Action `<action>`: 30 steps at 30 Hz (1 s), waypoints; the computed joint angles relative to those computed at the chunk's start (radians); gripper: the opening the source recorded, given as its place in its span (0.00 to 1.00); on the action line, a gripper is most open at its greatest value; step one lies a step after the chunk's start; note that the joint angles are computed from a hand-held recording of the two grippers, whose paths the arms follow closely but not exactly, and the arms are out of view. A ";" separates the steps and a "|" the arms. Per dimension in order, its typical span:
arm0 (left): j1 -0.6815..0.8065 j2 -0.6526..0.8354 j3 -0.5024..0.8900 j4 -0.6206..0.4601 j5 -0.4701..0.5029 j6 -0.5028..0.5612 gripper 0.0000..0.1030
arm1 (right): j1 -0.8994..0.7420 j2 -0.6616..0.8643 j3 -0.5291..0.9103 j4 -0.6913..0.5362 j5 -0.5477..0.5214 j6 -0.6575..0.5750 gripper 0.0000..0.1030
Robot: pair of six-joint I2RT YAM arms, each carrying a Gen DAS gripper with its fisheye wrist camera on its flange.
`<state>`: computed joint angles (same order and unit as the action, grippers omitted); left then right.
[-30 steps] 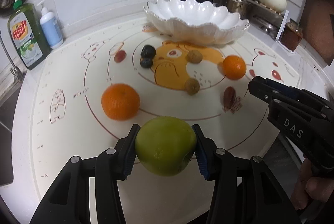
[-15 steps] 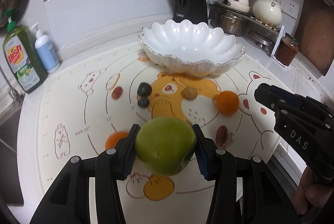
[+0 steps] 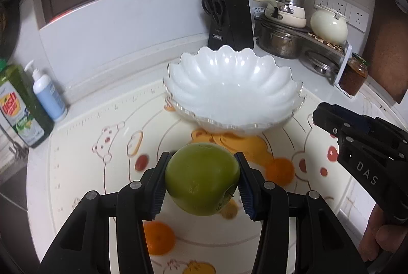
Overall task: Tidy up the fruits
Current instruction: 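Carry the green apple and dark plum over the white bowl with both grippers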
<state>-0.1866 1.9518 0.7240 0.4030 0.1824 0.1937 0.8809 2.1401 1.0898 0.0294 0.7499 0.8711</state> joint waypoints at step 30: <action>-0.071 0.344 0.632 -0.360 -0.062 -0.005 0.47 | -0.235 0.113 0.173 -0.009 -0.153 -0.171 0.28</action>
<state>-0.2574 2.2959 1.3564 0.0432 0.1203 0.1882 0.6462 2.2535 1.2630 0.0208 0.5972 0.6997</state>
